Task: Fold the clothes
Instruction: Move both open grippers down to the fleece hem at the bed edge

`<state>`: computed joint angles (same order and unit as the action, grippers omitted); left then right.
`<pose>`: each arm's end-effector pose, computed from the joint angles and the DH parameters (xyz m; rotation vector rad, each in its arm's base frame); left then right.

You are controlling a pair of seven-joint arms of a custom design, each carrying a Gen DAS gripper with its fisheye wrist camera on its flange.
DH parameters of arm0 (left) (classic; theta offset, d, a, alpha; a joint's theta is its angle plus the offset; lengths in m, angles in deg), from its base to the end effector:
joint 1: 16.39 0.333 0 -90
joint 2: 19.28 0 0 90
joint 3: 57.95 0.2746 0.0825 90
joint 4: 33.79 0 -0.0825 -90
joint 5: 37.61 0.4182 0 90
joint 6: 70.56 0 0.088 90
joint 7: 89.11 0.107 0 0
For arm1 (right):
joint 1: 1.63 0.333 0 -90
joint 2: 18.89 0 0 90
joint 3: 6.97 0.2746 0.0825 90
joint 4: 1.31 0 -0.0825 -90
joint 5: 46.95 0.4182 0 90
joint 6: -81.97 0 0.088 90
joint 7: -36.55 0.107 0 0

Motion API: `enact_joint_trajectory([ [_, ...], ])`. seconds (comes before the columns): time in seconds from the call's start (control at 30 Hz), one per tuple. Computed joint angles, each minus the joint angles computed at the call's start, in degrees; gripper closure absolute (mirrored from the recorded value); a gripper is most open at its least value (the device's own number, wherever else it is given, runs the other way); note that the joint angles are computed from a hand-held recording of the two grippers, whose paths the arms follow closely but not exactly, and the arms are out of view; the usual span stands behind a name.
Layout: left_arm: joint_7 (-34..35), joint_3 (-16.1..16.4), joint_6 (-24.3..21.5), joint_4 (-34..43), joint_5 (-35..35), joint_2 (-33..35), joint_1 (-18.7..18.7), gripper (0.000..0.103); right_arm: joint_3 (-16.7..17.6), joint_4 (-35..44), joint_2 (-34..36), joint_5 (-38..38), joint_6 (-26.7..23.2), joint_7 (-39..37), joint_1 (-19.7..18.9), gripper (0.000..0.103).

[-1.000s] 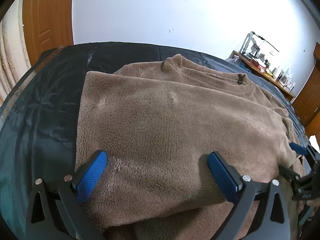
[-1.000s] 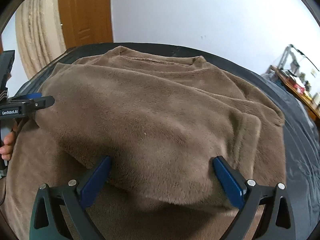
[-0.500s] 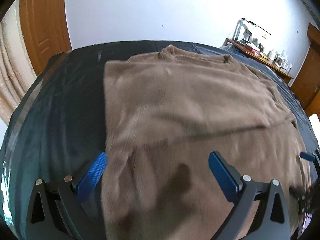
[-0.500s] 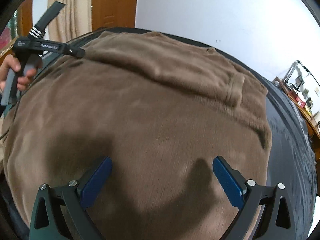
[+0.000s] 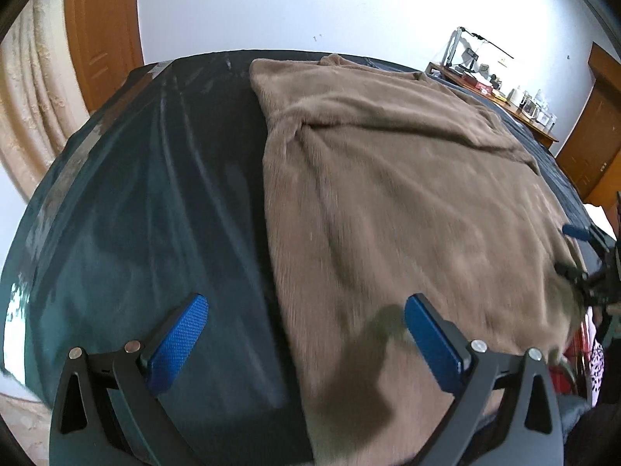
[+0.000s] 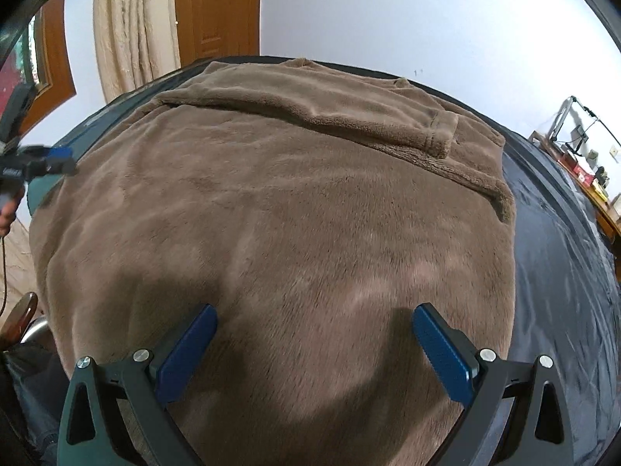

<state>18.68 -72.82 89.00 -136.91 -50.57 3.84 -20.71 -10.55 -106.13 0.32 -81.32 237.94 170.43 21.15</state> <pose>0.6702 -0.2071 0.3379 -1.5297 2.3225 -0.8323 0.6426 0.2487 0.3499 -1.9165 1.8005 -0.7079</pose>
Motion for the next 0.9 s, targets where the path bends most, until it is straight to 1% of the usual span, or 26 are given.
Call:
enact_joint_trajectory([
  [0.07,2.2,-1.3,1.3,-4.5,-2.3,-3.1,1.6,0.001,-0.7,-1.5,-1.1,-2.1,0.5,2.4,1.0,0.000],
  [0.13,6.6,-3.5,2.6,-8.4,-7.0,-5.9,3.8,0.001,-1.1,-3.1,-2.3,-4.7,0.8,5.2,1.7,0.000],
  [0.2,13.4,-6.0,2.5,-11.4,-14.5,-8.3,6.4,0.001,-1.0,-4.7,-3.5,-6.6,1.5,7.6,1.8,0.000],
  [0.27,20.6,-7.8,1.4,-13.4,-22.4,-10.0,8.1,0.001,-0.6,-6.4,-4.8,-7.7,2.5,9.4,1.4,0.000],
  [0.33,26.9,-8.6,-0.5,-15.0,-29.8,-11.3,9.4,0.001,0.0,-8.5,-6.5,-8.2,4.5,10.1,0.6,0.000],
  [0.4,33.6,-9.1,-0.9,-16.7,-37.8,-12.6,10.1,0.001,0.7,-11.1,-8.4,-8.3,6.8,10.4,-0.2,0.000],
  [0.5,39.6,-8.1,-3.9,-18.7,-45.1,-14.8,10.1,0.001,1.8,-14.7,-11.1,-8.0,9.4,11.2,-1.2,0.000],
  [0.53,40.7,-7.5,-5.5,-18.8,-46.7,-15.1,9.9,0.001,2.1,-16.1,-12.2,-8.0,10.1,11.8,-1.5,0.000],
  [0.63,43.3,-5.6,-7.5,-19.3,-49.9,-15.5,8.6,0.001,2.9,-20.3,-15.4,-9.7,11.8,15.3,-2.5,0.000],
  [0.77,43.6,-2.7,-11.9,-17.6,-52.5,-13.7,6.8,0.001,4.5,-26.3,-18.8,-8.1,16.8,18.5,-5.2,0.000],
  [0.9,41.4,-0.3,-13.2,-15.6,-51.3,-10.8,4.1,0.001,6.1,-31.0,-21.4,-7.6,21.7,21.0,-7.9,0.000],
])
